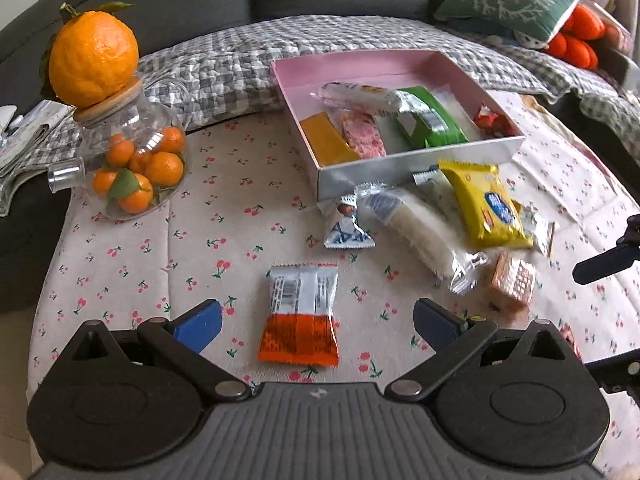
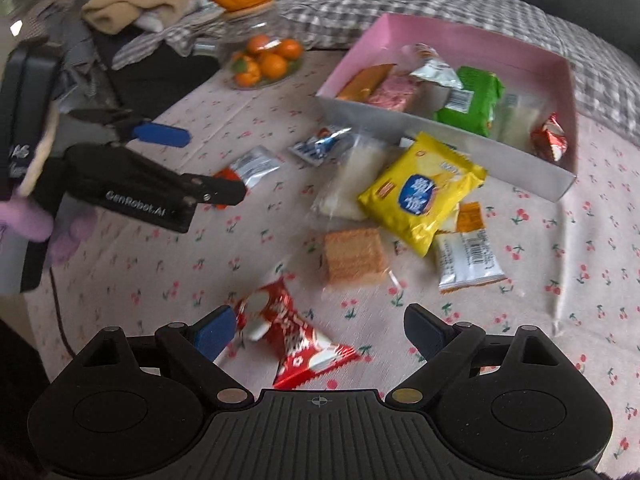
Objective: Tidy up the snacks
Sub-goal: 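Withdraw both tools from the box toward the remaining snacks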
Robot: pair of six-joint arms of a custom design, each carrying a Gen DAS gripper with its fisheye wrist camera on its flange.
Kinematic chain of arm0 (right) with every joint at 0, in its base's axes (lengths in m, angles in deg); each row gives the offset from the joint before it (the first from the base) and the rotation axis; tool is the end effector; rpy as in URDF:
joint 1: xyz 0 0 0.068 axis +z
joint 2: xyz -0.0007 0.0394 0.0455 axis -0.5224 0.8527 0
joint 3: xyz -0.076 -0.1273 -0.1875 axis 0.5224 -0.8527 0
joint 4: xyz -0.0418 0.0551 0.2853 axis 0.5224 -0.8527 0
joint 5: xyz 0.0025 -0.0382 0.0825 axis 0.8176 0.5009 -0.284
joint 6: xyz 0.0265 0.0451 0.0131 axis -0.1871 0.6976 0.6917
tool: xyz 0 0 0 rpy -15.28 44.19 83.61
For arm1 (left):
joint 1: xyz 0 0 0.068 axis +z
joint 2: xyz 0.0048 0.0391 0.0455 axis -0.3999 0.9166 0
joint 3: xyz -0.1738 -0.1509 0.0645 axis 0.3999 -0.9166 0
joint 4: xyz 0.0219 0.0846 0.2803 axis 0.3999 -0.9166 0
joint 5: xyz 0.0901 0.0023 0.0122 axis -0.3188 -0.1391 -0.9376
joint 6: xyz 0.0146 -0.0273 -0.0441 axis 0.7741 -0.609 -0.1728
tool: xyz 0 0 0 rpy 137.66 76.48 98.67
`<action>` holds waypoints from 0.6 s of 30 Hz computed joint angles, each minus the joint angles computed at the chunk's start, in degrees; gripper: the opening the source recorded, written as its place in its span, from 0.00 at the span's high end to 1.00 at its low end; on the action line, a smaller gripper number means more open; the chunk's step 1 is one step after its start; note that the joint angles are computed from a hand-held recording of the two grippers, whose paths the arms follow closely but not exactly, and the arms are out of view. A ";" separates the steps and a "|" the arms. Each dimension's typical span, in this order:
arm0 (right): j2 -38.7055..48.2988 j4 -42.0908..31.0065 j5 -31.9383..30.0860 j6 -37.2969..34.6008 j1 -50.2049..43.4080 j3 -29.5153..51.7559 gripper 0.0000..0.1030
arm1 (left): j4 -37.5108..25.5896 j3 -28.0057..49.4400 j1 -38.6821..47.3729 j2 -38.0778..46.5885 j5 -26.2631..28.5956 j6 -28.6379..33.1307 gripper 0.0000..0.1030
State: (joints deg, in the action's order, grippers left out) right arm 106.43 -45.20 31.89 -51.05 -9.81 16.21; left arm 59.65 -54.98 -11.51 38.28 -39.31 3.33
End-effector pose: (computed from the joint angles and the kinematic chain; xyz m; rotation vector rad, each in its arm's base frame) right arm 0.1960 0.0859 0.2022 -0.5571 2.6147 0.4035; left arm 0.2251 0.0351 0.1437 0.5298 2.3730 -0.1312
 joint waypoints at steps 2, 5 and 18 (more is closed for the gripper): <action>-2.76 1.19 -0.22 -0.46 0.48 -2.74 0.10 | 0.40 -0.77 0.53 0.11 1.15 1.23 0.01; -6.15 2.55 0.17 -1.18 1.84 -6.14 0.10 | 1.97 -2.41 1.08 -0.14 1.92 2.99 0.01; -13.41 9.45 7.67 -2.94 9.54 -15.78 0.00 | 12.93 -4.94 1.47 7.01 1.54 0.51 0.00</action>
State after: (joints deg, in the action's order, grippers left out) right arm 93.02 -35.76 39.56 -53.98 -0.27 0.43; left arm 72.58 -59.91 -10.04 45.29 -37.77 3.84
